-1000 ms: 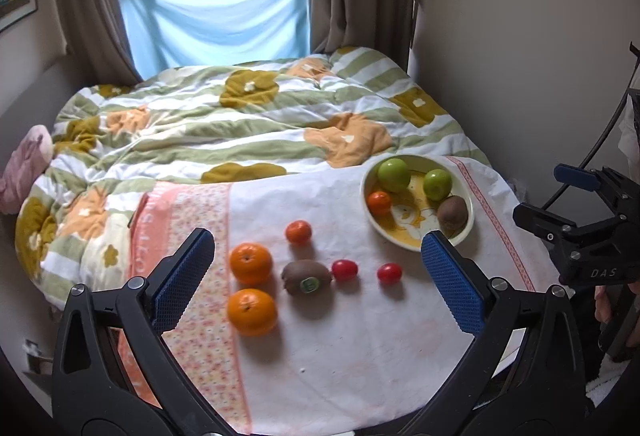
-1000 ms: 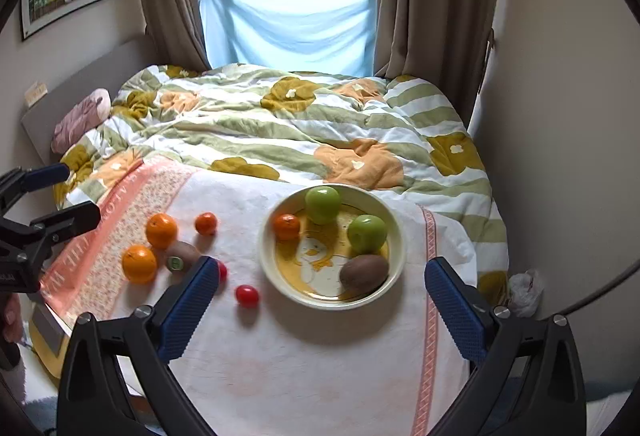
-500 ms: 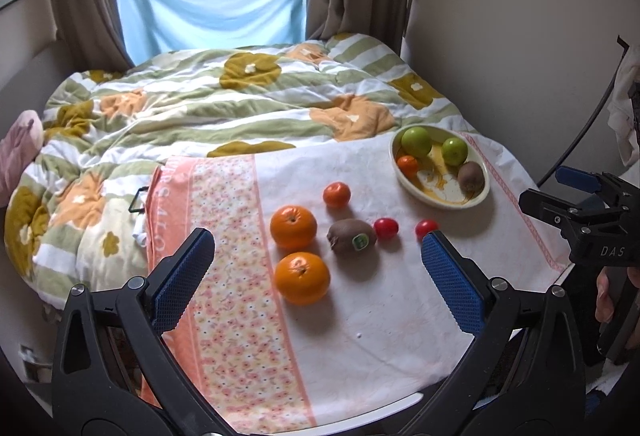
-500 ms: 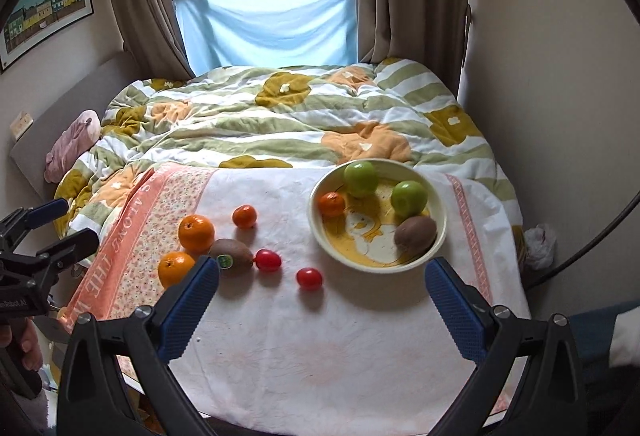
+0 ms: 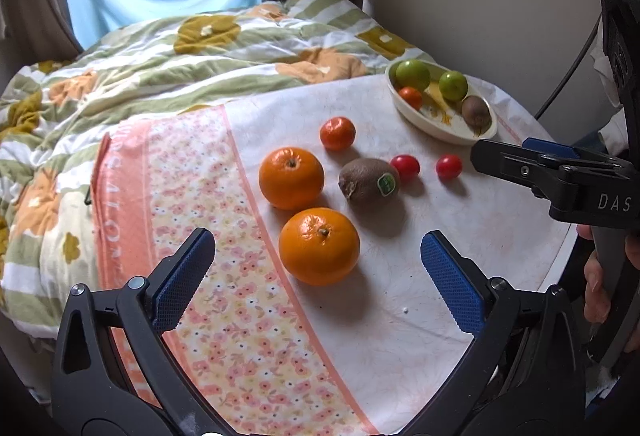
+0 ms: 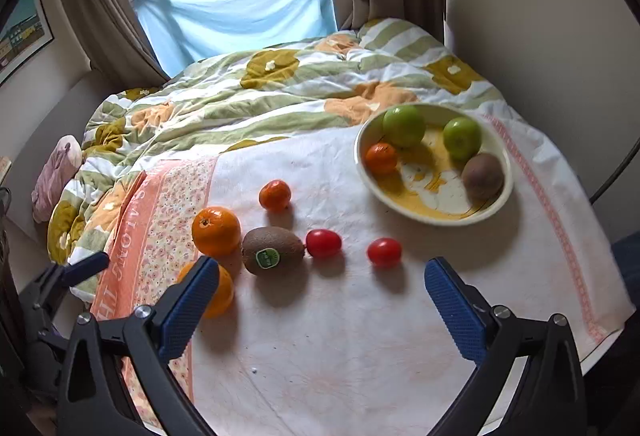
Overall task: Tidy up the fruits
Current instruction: 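Grasp an orange with the left tool while the right tool grasps a kiwi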
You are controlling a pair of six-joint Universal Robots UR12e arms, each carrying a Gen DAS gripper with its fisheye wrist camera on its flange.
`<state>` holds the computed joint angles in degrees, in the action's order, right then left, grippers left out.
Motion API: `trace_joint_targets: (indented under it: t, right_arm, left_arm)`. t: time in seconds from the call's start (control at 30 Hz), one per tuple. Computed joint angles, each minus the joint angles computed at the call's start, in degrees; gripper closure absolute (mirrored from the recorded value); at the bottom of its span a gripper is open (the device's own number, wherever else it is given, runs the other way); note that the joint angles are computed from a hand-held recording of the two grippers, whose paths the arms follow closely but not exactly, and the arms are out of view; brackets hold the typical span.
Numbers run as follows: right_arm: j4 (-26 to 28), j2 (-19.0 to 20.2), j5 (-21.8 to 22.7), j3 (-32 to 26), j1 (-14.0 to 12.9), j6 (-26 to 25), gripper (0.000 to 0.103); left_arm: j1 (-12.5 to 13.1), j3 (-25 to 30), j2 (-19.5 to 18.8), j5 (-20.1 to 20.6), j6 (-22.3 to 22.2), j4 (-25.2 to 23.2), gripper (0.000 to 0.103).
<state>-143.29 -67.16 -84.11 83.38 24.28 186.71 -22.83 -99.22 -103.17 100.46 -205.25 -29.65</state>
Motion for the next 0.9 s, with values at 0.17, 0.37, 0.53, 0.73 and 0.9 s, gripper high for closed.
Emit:
trace_joint_targets:
  t: [0.17,0.37,0.53,0.73,0.9]
  right_arm:
    - [1.36,1.85,0.88,-0.90,0.43,2.00,0.000]
    - [1.87,3.51,2.08,-1.65,0.63,3.98,0.000]
    - [2.54,4.37,3.22,-2.25,0.84,4.09,0.000]
    - [3.37,5.29,4.49,-2.99,0.97,4.34,0.000]
    - [4.05,6.01,5.63,-3.73,1.05,3.55,0.001]
  left_arm:
    - [1.00,-0.37,-1.44,-2.97,1.25,1.11,0.007]
    - [1.50,0.42,-3.16,-5.37,3.13,0.17,0.022]
    - [1.78,0.59,-3.66,-6.27,4.22,-0.38,0.035]
    - [1.96,0.66,-3.50,-6.80,4.81,-1.10,0.035]
    - [1.95,0.55,-3.17,-6.23,5.13,-1.92,0.036]
